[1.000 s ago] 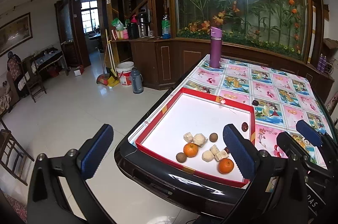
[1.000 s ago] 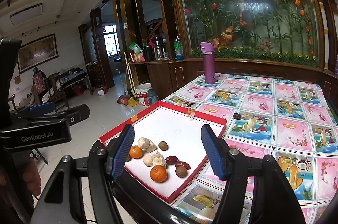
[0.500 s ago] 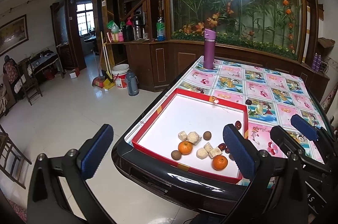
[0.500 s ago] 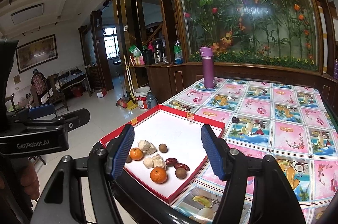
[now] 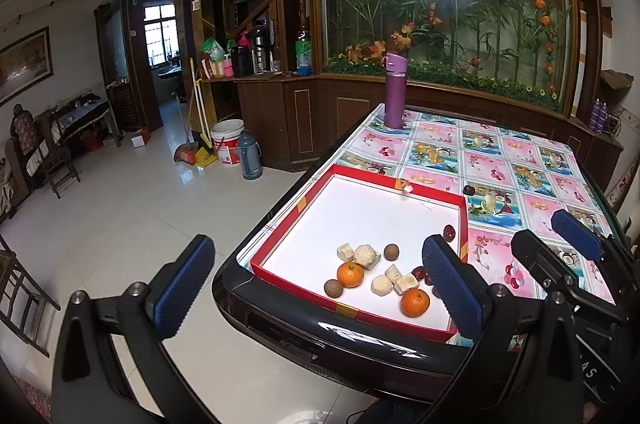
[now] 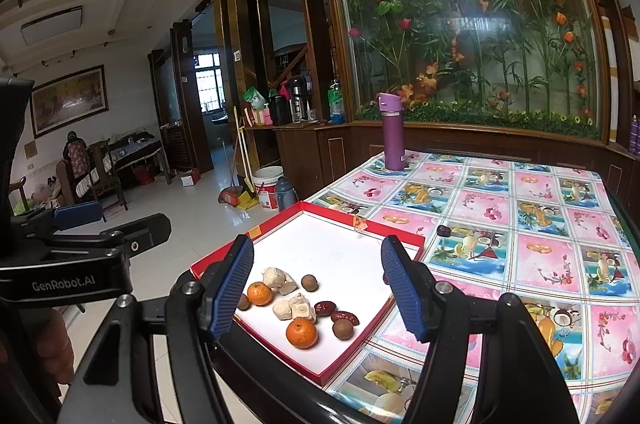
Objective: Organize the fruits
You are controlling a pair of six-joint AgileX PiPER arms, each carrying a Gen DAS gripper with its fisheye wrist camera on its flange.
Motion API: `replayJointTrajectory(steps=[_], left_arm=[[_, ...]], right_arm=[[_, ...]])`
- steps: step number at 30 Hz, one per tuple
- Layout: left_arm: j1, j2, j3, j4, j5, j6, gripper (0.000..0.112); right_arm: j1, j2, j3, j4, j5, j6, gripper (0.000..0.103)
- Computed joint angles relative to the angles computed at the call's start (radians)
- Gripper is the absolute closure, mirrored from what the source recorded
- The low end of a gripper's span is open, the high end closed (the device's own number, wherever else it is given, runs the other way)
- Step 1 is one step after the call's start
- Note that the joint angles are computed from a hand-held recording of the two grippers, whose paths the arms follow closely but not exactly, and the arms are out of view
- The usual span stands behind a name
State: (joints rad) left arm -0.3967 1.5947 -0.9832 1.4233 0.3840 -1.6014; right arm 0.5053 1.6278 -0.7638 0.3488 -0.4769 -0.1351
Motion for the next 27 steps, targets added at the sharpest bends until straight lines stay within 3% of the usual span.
replayJointTrajectory(steps=[27], left_arm=[[-0.003, -0.025, 0.024, -0.007, 0.001, 0.002, 0.009]], right_arm=[[0.023, -0.015, 0.012, 0.057, -0.017, -0.054, 0.034]])
